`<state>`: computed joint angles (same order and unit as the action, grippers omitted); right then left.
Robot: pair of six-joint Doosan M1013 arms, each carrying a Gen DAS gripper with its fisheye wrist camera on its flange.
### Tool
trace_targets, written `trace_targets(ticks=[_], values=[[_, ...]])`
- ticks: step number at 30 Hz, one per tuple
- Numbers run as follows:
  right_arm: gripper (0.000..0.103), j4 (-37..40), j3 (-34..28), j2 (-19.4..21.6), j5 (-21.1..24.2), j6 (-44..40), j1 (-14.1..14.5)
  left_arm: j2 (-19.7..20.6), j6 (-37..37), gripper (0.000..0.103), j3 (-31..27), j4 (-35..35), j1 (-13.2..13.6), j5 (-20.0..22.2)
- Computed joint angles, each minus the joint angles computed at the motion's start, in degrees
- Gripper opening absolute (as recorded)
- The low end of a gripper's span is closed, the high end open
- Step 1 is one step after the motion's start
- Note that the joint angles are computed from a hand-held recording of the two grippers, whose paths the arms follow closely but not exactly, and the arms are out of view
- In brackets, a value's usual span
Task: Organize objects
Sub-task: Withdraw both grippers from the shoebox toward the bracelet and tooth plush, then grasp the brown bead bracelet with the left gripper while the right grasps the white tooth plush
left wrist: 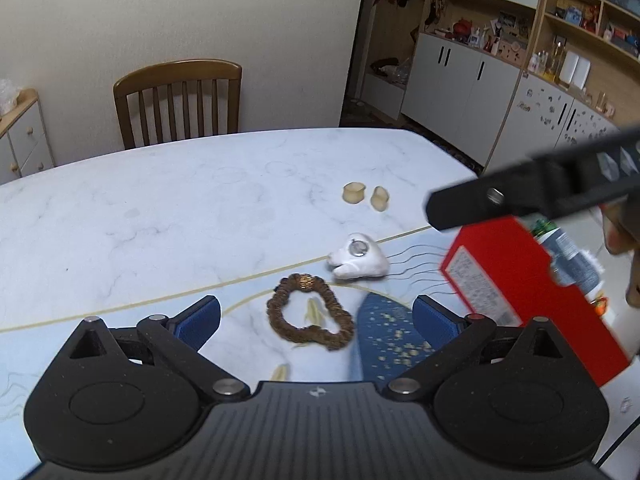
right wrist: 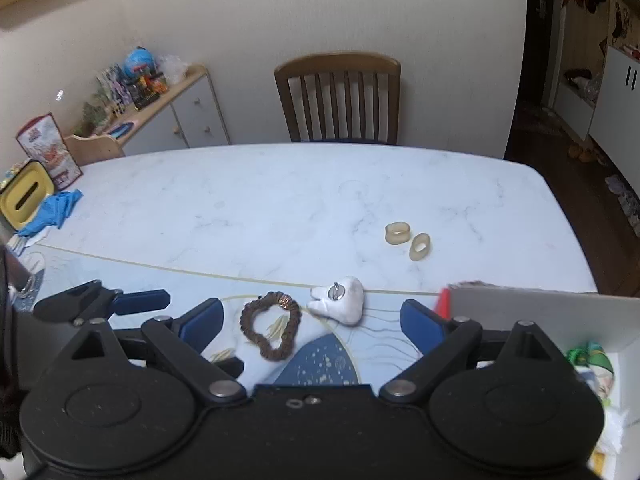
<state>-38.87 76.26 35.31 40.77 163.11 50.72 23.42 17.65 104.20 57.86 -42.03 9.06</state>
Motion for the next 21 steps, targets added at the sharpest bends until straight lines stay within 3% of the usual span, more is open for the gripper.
trace_targets(ticks=[9, 13, 17, 21], values=[[0.093, 7.55, -5.68, 4.57, 3.16, -4.90, -2.13, 3.19, -0.23, 0.103, -1.86, 3.11, 0.23, -0.02], [0.092, 12.83, -8.55, 6.61, 5.11, -6.89, -3.27, 4.44, 2.08, 0.103, -2.71, 1.12, 0.30, -0.54], [0.094, 11.33, -11.69, 8.59, 9.52, -8.17, -3.12, 5.27, 0.36, 0.103, -3.18, 2.72, 0.32, -0.44], [0.086, 14.36, -13.85, 9.82, 9.85, -10.95, -3.69, 6.01, -3.79, 0.103, -3.49, 6.55, 0.30, 0.61]])
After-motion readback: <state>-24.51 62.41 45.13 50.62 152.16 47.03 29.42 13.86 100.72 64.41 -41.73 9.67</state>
